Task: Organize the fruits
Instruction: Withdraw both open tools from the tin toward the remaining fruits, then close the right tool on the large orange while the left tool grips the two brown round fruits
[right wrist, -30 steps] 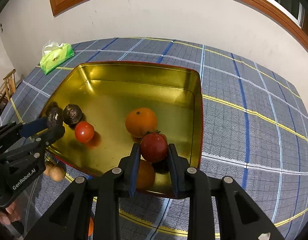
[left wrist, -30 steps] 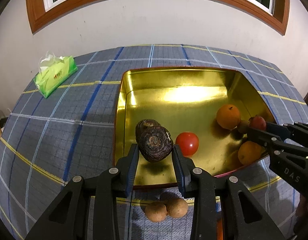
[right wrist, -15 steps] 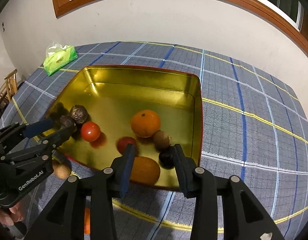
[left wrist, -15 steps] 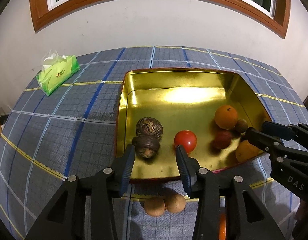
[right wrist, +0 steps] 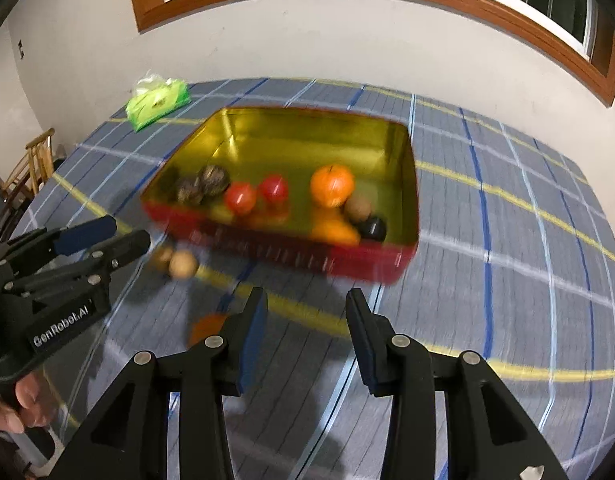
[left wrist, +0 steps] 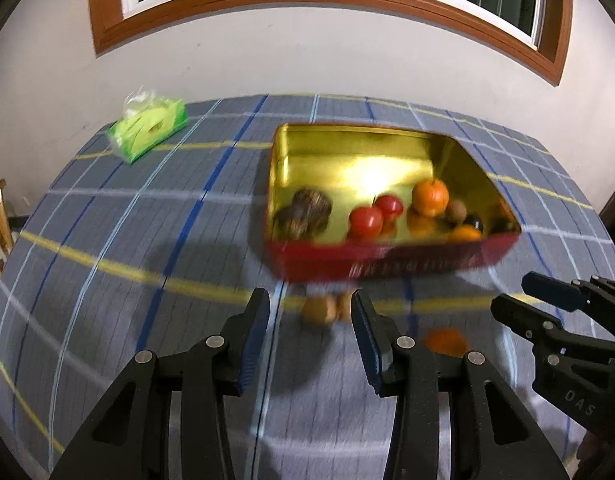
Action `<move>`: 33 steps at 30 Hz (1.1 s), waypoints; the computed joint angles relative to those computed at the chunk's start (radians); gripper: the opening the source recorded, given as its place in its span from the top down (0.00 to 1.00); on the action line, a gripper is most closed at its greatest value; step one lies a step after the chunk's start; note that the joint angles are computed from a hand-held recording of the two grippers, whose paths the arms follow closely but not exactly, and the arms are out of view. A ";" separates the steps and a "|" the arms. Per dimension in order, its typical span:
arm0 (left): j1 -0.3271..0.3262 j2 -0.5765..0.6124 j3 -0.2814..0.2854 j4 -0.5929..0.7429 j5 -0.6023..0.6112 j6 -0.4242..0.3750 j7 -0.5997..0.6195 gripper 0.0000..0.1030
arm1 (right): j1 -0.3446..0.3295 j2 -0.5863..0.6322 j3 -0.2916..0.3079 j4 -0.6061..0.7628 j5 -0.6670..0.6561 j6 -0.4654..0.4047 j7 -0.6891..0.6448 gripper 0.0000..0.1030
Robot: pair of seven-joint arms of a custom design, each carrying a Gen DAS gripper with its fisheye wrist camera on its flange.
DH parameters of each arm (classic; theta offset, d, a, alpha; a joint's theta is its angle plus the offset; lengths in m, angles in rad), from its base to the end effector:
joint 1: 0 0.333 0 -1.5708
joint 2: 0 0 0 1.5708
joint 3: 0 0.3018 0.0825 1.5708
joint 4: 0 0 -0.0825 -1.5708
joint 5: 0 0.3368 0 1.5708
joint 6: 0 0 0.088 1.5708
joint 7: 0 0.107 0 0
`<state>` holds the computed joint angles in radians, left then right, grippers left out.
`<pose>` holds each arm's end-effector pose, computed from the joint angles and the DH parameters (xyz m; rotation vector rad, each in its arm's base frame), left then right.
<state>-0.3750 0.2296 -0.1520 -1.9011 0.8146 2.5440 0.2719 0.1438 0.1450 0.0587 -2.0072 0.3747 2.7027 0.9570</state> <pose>0.5165 -0.3043 0.4349 -1.9882 1.6379 -0.6189 0.5726 0.1033 0.4566 -2.2476 1.3066 -0.4191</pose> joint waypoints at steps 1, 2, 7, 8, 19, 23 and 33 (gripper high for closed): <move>-0.003 -0.023 0.000 -0.039 0.005 0.006 -0.023 0.57 | 0.000 -0.017 0.003 -0.032 0.007 0.007 -0.007 0.63; -0.003 -0.039 -0.002 -0.067 0.011 0.007 -0.042 0.57 | 0.002 -0.028 0.002 -0.054 0.008 0.013 -0.010 0.63; 0.014 -0.105 -0.025 -0.191 0.021 0.013 -0.114 0.57 | 0.018 -0.077 0.003 -0.154 0.046 0.025 -0.044 0.63; 0.018 -0.111 -0.030 -0.205 0.022 0.013 -0.122 0.57 | 0.023 -0.081 0.003 -0.166 0.049 0.029 -0.047 0.63; 0.059 -0.155 -0.060 -0.278 0.029 0.020 -0.162 0.57 | 0.059 -0.037 0.008 -0.157 0.002 0.068 0.004 0.61; 0.064 -0.147 -0.061 -0.270 0.024 0.022 -0.153 0.57 | 0.065 -0.010 0.013 -0.128 -0.040 0.077 0.038 0.57; 0.055 -0.109 -0.051 -0.225 0.020 0.022 -0.133 0.57 | 0.057 0.020 0.030 -0.096 -0.070 0.092 0.061 0.62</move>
